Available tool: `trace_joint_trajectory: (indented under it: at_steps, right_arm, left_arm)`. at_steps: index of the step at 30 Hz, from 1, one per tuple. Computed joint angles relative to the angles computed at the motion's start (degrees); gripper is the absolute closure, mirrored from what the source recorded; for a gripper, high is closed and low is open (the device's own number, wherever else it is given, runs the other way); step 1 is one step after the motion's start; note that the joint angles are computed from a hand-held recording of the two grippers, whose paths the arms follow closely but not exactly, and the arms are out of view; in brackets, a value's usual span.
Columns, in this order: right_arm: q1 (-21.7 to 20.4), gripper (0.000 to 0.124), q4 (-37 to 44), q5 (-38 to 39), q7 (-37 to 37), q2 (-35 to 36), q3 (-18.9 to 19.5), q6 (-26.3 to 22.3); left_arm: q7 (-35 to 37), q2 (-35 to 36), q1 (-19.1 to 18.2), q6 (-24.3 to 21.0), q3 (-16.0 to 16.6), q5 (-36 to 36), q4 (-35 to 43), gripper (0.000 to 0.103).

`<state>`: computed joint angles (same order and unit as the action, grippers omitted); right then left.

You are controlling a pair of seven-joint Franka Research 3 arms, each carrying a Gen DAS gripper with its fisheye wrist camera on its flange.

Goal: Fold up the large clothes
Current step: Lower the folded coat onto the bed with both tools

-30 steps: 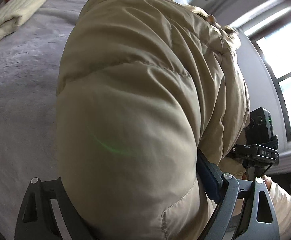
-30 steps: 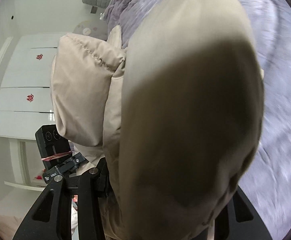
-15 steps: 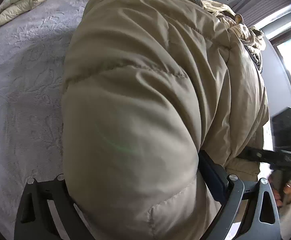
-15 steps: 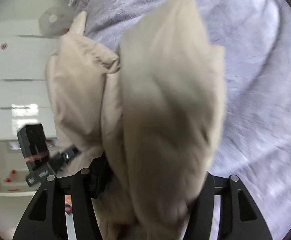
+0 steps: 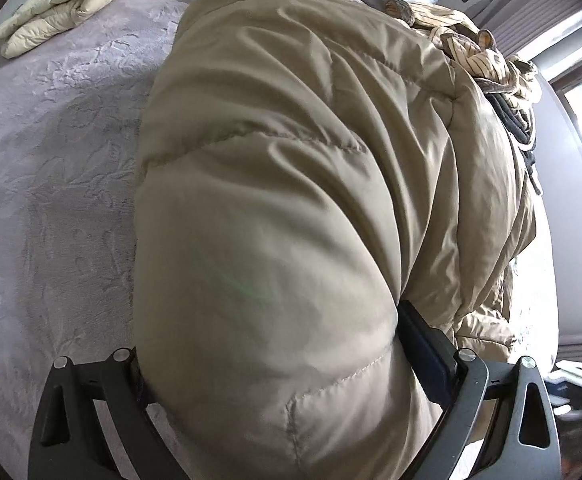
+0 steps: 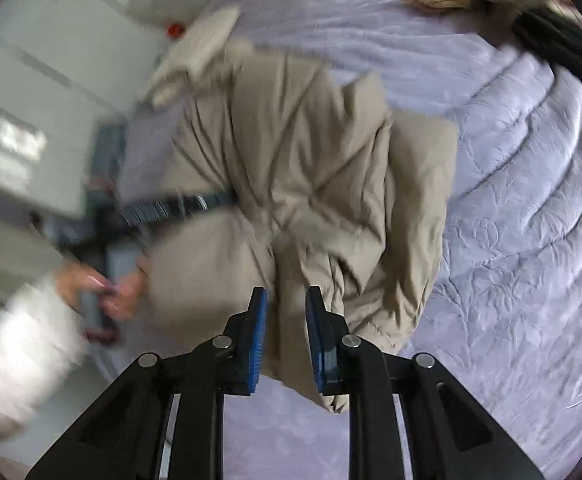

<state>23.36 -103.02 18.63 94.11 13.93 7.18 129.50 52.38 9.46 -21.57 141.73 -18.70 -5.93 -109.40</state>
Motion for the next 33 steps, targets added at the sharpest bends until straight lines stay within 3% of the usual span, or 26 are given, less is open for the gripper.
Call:
trace_joint_trajectory:
  at_steps: [3, 5, 10, 15, 17, 20, 23, 26, 28, 33]
  right_arm:
    - [1.6, 0.114, 4.1, -4.8, 5.8, 5.1, -1.1, -3.2]
    - [0.7, 0.121, 2.4, -3.3, 7.5, 5.9, -1.4, -2.9]
    - [-1.0, 0.123, -0.3, -0.2, 7.2, 5.7, -1.1, -2.0]
    - [-1.3, 0.122, 0.9, -0.7, 7.8, 4.3, -1.2, -4.7]
    - [-1.6, 0.121, 0.3, -0.5, 7.6, 2.4, -1.4, -2.1]
    - [-1.2, 0.121, -0.4, -1.6, 8.2, 0.4, -1.7, 5.7]
    - [0.2, 0.121, 4.8, -7.4, 12.0, 4.4, -3.0, 8.2]
    - [1.6, 0.121, 11.8, -12.8, 14.8, 11.3, -4.4, 4.4]
    - [1.3, 0.122, 17.5, -13.1, 16.1, 17.7, -4.6, -1.8]
    - [0.5, 0.123, 16.1, -12.0, 16.7, 19.5, -4.8, -1.0]
  left_arm:
    - [-1.7, -1.1, -0.6, -1.6, 0.2, 2.2, 0.3, 0.005]
    - [-3.3, -3.3, -1.2, -2.0, 0.3, 4.5, -1.0, 0.005]
    - [-8.3, -11.0, -2.9, -1.1, -0.1, 10.7, -7.4, 0.005]
    - [-8.0, -9.7, -4.3, -1.1, -0.7, 9.3, -8.9, 0.005]
    - [-9.0, -8.3, -4.7, -1.8, -0.9, 11.5, -7.7, 0.005]
    - [-9.6, -7.1, -4.9, -2.3, -0.8, 12.4, -6.7, 0.003]
    - [-9.9, -6.2, -5.1, -3.2, -0.8, 13.5, -6.0, 0.002]
    - [-10.7, -5.4, -5.3, -4.4, -0.8, 14.4, -5.2, 0.000]
    - [-11.2, -4.9, -5.3, -5.0, -0.8, 14.6, -4.6, 0.000]
    - [-12.6, -3.4, -6.2, -6.9, -0.9, 17.1, -2.4, 0.000]
